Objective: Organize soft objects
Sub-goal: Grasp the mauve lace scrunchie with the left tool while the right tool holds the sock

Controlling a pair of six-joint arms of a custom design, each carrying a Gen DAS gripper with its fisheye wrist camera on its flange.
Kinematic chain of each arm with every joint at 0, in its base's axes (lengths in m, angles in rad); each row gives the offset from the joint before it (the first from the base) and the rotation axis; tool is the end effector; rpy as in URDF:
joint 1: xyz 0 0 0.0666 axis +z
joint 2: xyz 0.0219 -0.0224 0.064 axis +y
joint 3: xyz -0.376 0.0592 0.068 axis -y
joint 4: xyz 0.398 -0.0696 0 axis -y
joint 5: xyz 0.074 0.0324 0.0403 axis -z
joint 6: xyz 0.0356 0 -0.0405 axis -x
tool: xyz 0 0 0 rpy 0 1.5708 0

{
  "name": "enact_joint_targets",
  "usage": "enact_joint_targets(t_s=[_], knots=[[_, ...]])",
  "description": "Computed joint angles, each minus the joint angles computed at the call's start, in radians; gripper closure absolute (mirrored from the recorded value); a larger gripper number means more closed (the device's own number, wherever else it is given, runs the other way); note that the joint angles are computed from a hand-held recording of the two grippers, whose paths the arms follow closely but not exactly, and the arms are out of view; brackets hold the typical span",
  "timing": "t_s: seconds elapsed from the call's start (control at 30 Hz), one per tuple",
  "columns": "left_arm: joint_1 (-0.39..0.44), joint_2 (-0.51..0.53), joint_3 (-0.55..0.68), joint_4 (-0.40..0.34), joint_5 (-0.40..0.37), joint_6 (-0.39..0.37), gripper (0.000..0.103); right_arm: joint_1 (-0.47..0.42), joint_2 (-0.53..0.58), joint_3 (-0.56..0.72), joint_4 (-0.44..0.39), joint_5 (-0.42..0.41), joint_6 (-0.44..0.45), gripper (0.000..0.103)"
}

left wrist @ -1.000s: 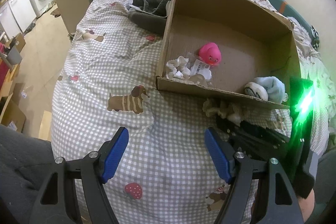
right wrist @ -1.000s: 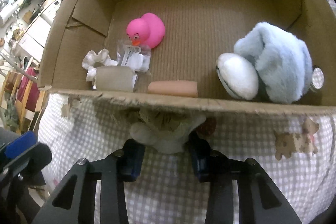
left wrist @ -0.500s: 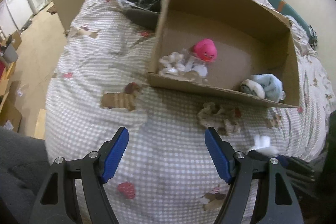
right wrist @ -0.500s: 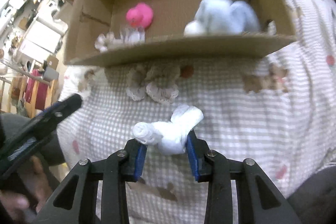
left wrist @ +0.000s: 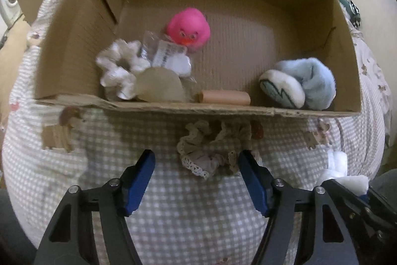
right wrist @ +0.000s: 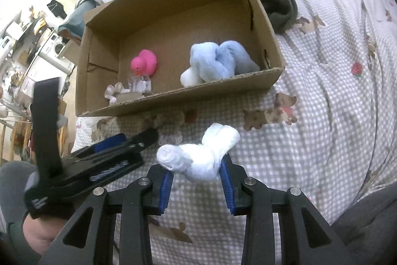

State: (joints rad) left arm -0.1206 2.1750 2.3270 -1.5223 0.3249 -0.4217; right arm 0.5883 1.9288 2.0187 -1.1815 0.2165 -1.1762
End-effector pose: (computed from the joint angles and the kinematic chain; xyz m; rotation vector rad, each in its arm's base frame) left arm 0.6996 -0.0966 0.3560 0.8132 2.7489 -0.4212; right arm 0.5566 0.3616 0.3981 0.8369 2.5213 0.3176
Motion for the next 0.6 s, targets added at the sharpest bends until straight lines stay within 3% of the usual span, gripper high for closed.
enact_joint_targets(t_s=[0.07, 0.17, 0.33, 0.5, 0.6], knots=[[-0.004, 0.016, 0.015, -0.030, 0.001, -0.019, 0.038, 0.000, 0.001, 0.000, -0.002, -0.001, 0.001, 0.066], [-0.008, -0.006, -0.026, 0.013, -0.011, -0.044, 0.045, -0.002, 0.001, -0.001, 0.000, -0.002, -0.006, 0.066], [-0.013, -0.007, -0.026, -0.008, 0.002, -0.072, 0.091, -0.004, 0.023, 0.022, -0.001, 0.001, -0.005, 0.066], [-0.010, -0.016, -0.031, -0.018, 0.031, -0.078, 0.100, -0.003, 0.019, 0.020, 0.001, 0.017, -0.009, 0.066], [-0.001, -0.029, -0.047, -0.016, 0.043, -0.090, 0.100, -0.004, 0.014, 0.010, 0.007, 0.019, -0.014, 0.066]])
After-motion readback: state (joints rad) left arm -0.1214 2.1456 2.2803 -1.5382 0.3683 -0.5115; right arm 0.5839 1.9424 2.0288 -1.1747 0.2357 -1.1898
